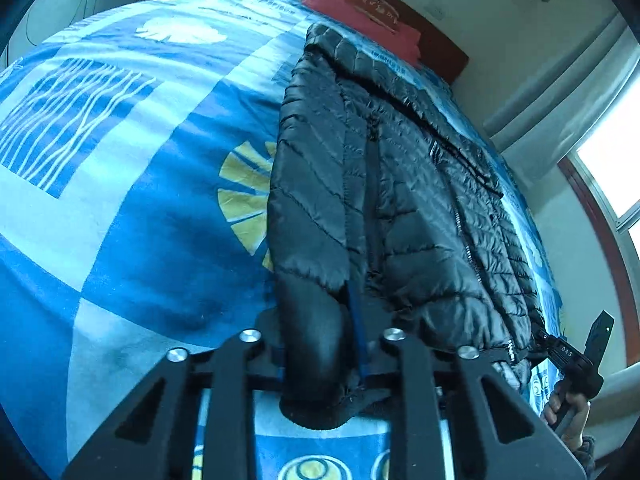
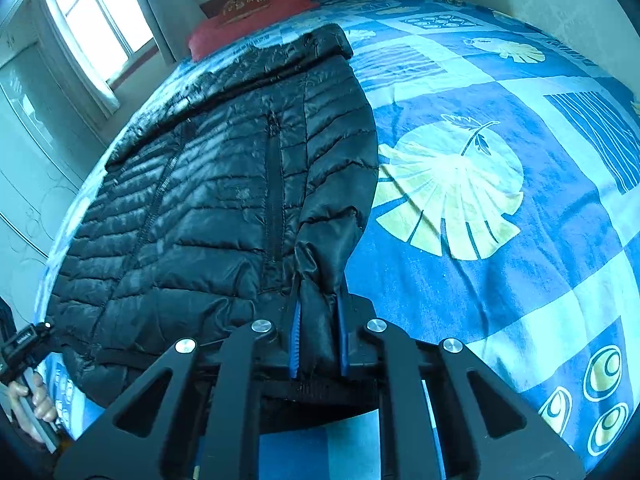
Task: Fold large clothes
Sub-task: 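Grasp the jacket hem with both grippers and lift it toward the collar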
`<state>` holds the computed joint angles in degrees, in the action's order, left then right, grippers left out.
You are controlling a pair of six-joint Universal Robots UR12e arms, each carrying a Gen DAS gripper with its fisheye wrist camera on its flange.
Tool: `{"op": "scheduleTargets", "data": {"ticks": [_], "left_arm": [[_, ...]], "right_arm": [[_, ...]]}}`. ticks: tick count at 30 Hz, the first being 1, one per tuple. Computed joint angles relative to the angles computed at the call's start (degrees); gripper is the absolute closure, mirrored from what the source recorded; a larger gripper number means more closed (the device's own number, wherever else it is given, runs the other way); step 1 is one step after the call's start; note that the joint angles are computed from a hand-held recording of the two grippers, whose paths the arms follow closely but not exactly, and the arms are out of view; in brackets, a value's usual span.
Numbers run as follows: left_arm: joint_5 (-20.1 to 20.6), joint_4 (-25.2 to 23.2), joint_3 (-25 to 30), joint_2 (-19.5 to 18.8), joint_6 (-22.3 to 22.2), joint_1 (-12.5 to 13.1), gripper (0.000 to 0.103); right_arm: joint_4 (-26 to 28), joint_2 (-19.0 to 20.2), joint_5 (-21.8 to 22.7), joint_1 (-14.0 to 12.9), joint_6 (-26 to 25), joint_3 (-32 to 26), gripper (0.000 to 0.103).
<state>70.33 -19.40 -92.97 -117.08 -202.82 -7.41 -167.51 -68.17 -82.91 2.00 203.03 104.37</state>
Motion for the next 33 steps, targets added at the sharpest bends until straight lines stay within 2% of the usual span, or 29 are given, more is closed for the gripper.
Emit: {"op": "scheduleTargets", "data": {"ticks": [4,10,14,19,22,25,29,33], "left_arm": [[0.2,2.8,-1.2,1.4,0.8,0.2,0.087],[-4.0,7.2,-3.0,4.4,-0.4,1.2,0.089],[-6.1,9.5,-4.1,6.5,-0.4,1.4,0.089],[-8.0,12.8,-5.7,8.9,-3.0,1.9,0.09],[-8.5,14.5,-5.0,9.2,-4.7,2.3,0.09],[-10.1,15.5,-2.6,7.9,-6.3,2.8,0.09],[-10.4,15.1,4.2,3.8,-6.1,2.9,0.09],[-8.0,12.9,12.2,-0.6,-4.7,2.4,0.09]], "right_arm": [[-3.3,-1.5,3.9,-1.1,0.8,1.7,0.091],[-8.8,-5.0,11.4,-2.8,2.6,4.7,0.091],[-11.2,-7.1,14.7,-3.4,4.0,6.3,0.092],[-15.1,-9.3,18.8,-4.8,7.1,7.8,0.092],[-17.5,-8.9,21.4,-5.8,9.5,6.9,0.092],[-18.7,-7.3,22.5,-6.2,9.9,4.1,0.092],[-18.1,-4.2,22.2,-5.9,8.2,-2.0,0.092],[-17.0,0.6,22.1,-5.7,8.3,-10.3,0.092]]}}
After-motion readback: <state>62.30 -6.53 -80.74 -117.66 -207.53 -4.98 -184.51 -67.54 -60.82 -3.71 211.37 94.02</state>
